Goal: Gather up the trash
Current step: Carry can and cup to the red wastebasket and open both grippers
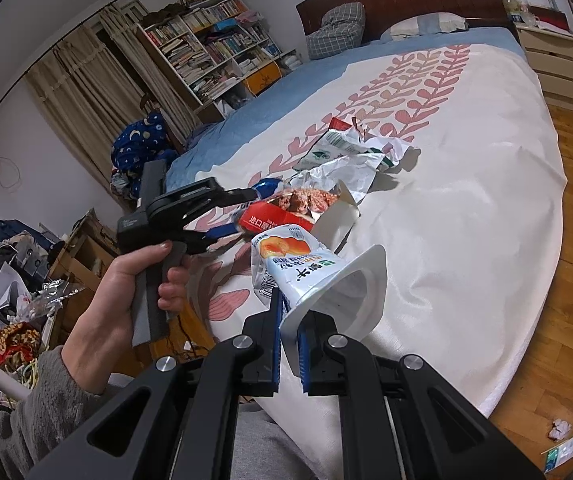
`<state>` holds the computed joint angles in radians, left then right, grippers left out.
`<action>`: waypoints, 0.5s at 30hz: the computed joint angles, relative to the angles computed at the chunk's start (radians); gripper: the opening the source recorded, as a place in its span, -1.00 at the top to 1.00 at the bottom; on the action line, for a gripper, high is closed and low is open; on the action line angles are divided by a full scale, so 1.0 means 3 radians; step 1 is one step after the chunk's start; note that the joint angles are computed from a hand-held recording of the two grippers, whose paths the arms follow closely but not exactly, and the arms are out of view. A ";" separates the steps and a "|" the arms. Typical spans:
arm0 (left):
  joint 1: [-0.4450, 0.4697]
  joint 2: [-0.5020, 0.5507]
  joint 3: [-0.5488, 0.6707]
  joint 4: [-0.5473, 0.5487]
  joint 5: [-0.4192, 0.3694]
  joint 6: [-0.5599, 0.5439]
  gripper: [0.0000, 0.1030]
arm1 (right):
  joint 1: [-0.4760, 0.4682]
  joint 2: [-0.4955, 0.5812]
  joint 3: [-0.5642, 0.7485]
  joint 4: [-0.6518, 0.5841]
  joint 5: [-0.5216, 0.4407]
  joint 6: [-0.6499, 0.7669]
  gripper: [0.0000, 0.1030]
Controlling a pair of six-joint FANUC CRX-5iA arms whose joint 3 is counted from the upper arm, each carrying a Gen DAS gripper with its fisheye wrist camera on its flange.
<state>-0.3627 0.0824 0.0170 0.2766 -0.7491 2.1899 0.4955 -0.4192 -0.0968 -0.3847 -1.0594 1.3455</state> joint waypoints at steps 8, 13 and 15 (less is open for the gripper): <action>0.0029 0.0036 -0.0077 0.0084 0.0139 0.0054 0.43 | 0.0055 -0.0015 -0.0014 0.0059 0.0008 -0.0048 0.83; -0.0112 -0.0110 0.0191 -0.0701 -0.0102 0.0635 0.49 | 0.0089 -0.0116 -0.0022 0.0202 0.0089 -0.0135 0.83; -0.0264 -0.0274 0.0378 -0.1276 -0.0298 0.1009 0.50 | 0.0103 -0.0205 -0.0020 0.0292 0.0150 -0.0179 0.83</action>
